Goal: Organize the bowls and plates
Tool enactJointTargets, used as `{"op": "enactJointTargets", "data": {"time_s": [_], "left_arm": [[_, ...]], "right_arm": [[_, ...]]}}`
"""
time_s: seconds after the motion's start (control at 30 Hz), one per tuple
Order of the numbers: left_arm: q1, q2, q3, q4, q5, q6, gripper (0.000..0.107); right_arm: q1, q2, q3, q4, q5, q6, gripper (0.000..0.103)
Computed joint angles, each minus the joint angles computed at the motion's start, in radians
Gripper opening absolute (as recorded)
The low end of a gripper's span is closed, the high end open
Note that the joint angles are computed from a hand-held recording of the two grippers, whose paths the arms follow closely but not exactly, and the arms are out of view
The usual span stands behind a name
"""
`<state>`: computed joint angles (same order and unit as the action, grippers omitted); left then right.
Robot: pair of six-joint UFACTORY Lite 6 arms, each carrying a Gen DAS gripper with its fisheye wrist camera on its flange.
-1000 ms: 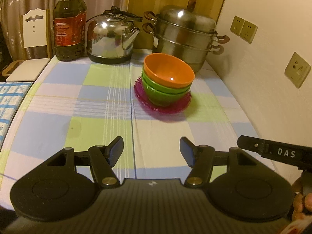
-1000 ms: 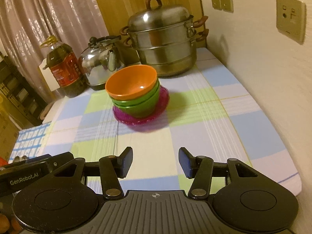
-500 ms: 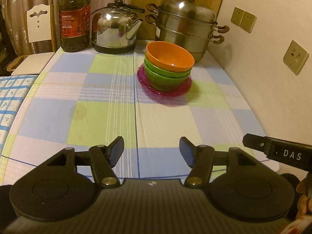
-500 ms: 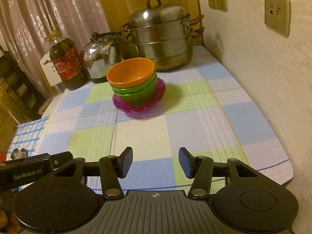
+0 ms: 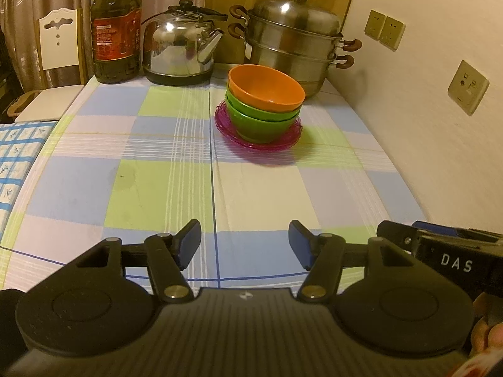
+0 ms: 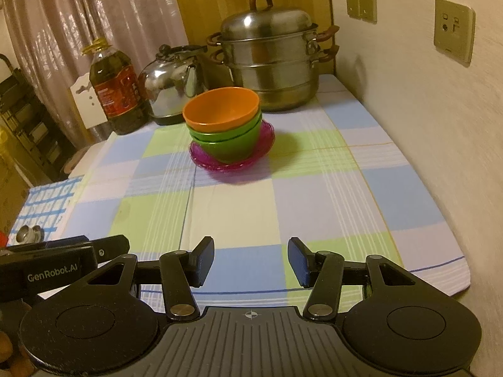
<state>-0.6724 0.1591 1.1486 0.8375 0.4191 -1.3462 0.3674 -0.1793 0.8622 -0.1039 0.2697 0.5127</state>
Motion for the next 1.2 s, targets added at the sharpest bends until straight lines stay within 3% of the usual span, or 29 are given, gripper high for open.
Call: {"op": "enactJointTargets", "data": {"time_s": [0.47, 1.2], "left_arm": [[-0.001, -0.024, -0.040, -0.033, -0.032, 0.021, 0.059], [-0.051, -0.026, -0.045, 0.059, 0.047, -0.056, 0.060]], "right_arm": [[0.027, -0.018, -0.020, -0.085, 0.006, 0.077, 0.052], [0.045, -0.025, -0.033, -0.130, 0.001, 0.126, 0.052]]}}
